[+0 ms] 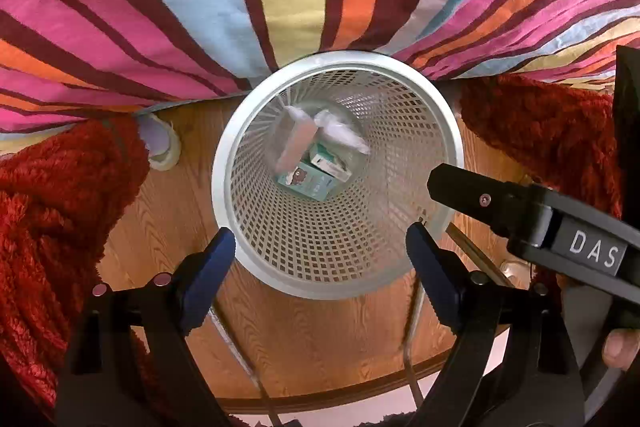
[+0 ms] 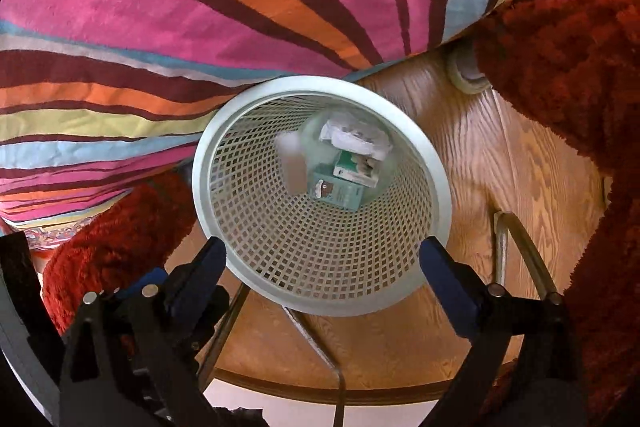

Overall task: Collect trash
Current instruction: 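Lift both tools away from the wastebasket toward the bed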

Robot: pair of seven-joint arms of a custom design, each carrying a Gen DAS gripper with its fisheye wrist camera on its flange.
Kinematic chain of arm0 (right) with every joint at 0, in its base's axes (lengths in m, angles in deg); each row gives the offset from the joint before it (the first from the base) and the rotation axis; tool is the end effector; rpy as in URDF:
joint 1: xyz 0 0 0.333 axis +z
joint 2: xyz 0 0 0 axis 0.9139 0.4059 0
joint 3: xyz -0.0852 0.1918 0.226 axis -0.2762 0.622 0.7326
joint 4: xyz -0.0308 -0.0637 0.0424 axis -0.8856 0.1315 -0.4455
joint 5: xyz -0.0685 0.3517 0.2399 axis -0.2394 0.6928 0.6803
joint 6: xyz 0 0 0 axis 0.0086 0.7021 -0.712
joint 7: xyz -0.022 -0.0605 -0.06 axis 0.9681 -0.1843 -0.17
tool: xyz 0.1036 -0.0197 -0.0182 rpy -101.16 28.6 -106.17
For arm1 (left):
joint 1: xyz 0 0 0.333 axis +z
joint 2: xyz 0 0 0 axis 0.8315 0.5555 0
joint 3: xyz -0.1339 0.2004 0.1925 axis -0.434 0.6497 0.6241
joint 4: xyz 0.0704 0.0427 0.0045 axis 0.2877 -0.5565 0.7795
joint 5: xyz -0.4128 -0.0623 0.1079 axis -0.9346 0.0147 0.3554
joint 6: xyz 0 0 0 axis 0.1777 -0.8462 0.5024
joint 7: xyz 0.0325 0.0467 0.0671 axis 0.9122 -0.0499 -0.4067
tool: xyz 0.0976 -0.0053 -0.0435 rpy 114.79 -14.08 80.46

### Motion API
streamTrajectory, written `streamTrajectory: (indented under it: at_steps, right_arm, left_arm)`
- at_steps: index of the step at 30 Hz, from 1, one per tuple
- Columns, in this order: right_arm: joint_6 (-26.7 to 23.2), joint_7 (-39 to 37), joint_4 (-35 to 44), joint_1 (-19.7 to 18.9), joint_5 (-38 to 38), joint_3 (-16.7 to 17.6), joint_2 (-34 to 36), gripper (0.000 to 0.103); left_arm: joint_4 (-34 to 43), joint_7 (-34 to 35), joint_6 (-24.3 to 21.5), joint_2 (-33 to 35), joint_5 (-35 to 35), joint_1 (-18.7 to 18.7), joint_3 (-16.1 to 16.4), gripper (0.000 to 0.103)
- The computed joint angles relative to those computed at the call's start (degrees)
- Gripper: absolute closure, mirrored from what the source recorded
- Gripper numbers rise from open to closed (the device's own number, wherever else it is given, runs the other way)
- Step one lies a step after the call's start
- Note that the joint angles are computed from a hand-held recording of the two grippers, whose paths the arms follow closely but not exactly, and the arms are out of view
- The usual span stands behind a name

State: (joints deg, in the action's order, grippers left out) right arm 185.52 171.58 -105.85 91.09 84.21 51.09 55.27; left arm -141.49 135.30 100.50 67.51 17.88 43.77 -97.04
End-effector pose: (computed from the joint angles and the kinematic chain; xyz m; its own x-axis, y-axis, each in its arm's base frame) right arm 0.5494 0.3944 0.4451 -0.6512 -0.7066 -0.2769 -0.7589 0.6095 0.2296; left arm 0.6056 -0.2632 0.4431 -0.4229 -0.8906 0.1671 -0.8783 0.4483 0.1664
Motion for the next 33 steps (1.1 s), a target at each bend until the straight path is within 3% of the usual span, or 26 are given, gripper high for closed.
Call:
streamTrajectory:
  at_steps: [22,33]
  right_arm:
    - [0.14,3.50,0.13,2.05,-10.82,-0.46,-4.80,0.010]
    - [-2.87,8.60,3.61,4.73,-33.05,-0.71,-8.05,0.010]
  left_arm:
    - [-6.07,-0.88,7.97,-7.55,-1.22,1.62,0.30,0.018]
    - [-9.84,1.00,15.43,-13.24,1.13,1.78,-0.03,0.018]
